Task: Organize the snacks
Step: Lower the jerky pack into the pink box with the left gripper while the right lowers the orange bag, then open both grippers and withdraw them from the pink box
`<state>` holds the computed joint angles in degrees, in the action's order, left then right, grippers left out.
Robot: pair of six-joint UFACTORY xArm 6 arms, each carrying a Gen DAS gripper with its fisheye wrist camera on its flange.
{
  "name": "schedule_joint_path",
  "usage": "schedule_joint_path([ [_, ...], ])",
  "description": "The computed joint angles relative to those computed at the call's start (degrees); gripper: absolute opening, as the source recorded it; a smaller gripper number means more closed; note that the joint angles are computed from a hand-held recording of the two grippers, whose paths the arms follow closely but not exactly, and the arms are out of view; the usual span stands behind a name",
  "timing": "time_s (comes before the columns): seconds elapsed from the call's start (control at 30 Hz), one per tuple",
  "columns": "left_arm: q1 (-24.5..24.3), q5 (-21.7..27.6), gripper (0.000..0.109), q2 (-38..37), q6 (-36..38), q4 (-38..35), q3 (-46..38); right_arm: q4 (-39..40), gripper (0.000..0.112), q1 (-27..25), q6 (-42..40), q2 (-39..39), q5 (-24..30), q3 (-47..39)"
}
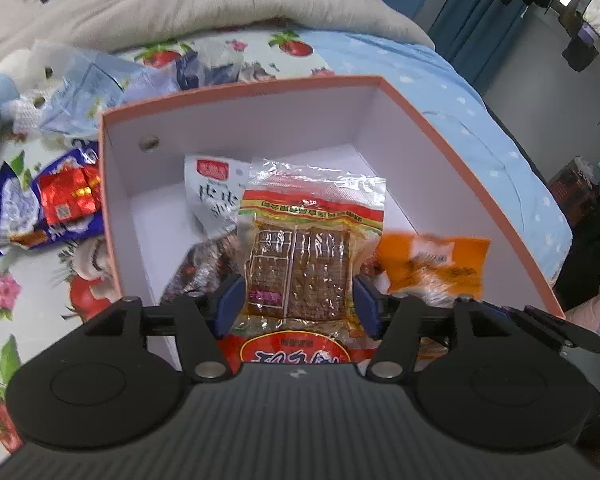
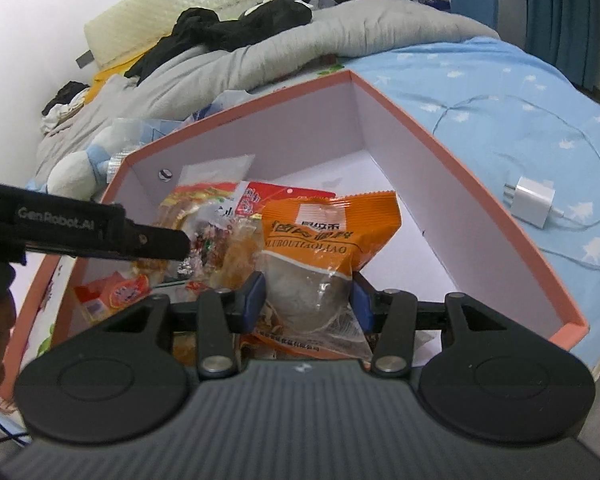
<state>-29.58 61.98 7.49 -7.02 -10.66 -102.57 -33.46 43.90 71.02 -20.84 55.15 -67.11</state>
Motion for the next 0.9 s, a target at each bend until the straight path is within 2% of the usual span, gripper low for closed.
schedule_joint_path([
  [0.03,0.2,0.4,0.069,0.0,0.2,-0.3,-0.3,-0.1,0.054,0.3,0.1,-0.1,0.4,-0.1],
  [0.1,0.6,0.3,0.072,-0.9,0.2,-0.6,0.3,-1.0,0.067,1.2,1.1,-0.2,1.7,-0.6],
  [0.17,0.7,-0.3,0.072,-2.5,0.1,0.2,1.6,-2.0,0.071,2.3,2.3,-0.6,2.4,-0.9],
  [0.57,0.8,-3.0,0.072,-16.4,-0.6,2.3,11.3,-9.8,0.071,12.7,8.3,-1.1,9.1,-5.6],
  [0.9,1.9,-2.1,0.072,-29.5,-2.6,4.6,20.6,-14.4,0.071,21.8,11.9,1.2,14.9,-10.3],
])
